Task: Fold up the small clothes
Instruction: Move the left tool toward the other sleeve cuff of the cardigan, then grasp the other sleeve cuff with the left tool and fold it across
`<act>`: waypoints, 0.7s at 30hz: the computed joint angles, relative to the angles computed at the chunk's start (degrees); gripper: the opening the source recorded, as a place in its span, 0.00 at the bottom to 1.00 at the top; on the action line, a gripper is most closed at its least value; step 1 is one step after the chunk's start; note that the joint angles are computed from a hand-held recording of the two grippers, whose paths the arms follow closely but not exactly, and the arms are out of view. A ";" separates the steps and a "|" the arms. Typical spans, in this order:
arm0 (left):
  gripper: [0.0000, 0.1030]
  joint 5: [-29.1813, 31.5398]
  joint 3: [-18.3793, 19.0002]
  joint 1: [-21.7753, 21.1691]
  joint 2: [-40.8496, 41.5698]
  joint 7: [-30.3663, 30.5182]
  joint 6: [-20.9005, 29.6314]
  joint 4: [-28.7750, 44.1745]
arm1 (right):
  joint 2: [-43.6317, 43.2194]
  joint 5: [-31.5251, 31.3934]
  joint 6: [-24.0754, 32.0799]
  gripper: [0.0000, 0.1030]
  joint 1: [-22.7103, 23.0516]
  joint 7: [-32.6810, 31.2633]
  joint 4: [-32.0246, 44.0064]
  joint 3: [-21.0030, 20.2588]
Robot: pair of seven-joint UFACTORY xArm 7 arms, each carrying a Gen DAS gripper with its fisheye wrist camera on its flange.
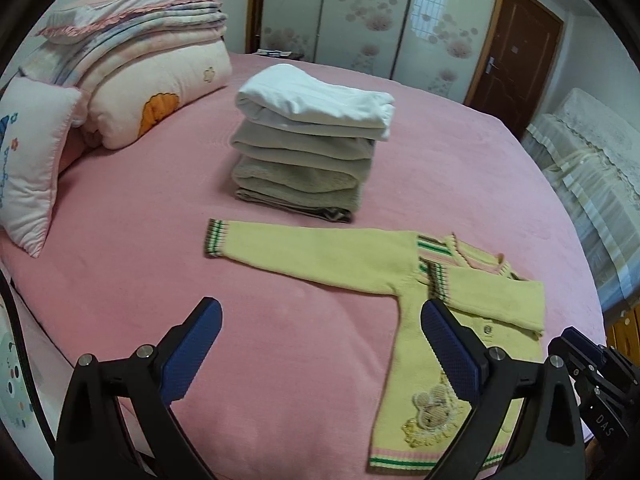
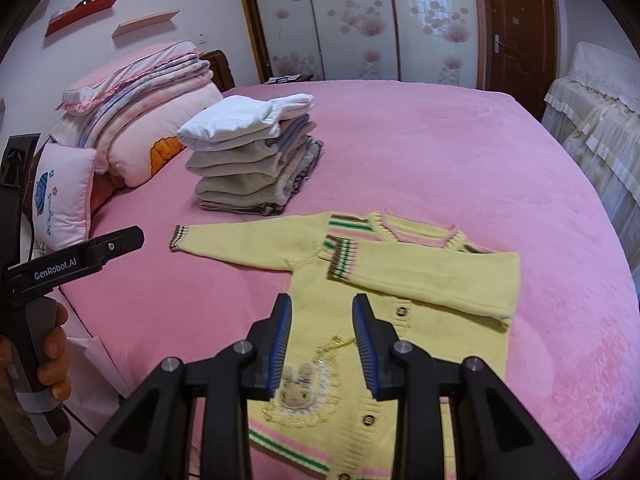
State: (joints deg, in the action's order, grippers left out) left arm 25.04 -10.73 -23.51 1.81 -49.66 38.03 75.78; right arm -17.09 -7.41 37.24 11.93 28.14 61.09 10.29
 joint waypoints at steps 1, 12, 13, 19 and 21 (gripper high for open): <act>0.96 0.42 0.31 0.27 -0.16 -0.42 -0.20 -0.40 | 0.77 -0.06 -0.09 0.31 0.09 -0.03 0.71 0.15; 0.96 8.59 2.39 4.55 -0.41 -7.13 1.58 -1.36 | 13.93 -3.48 -1.15 0.31 2.51 0.71 14.42 -0.01; 0.96 8.78 2.67 4.87 -0.07 -7.61 1.73 -1.28 | 14.90 -3.89 -1.19 0.31 2.86 0.81 15.40 -0.20; 0.96 4.62 4.68 6.61 4.49 -8.93 -0.28 -0.62 | 23.95 -4.66 -1.34 0.31 5.34 -0.04 23.82 -1.75; 0.96 0.33 5.17 7.21 7.14 -7.28 -1.91 0.13 | 27.18 -4.32 -1.22 0.31 6.10 -0.42 26.42 -2.37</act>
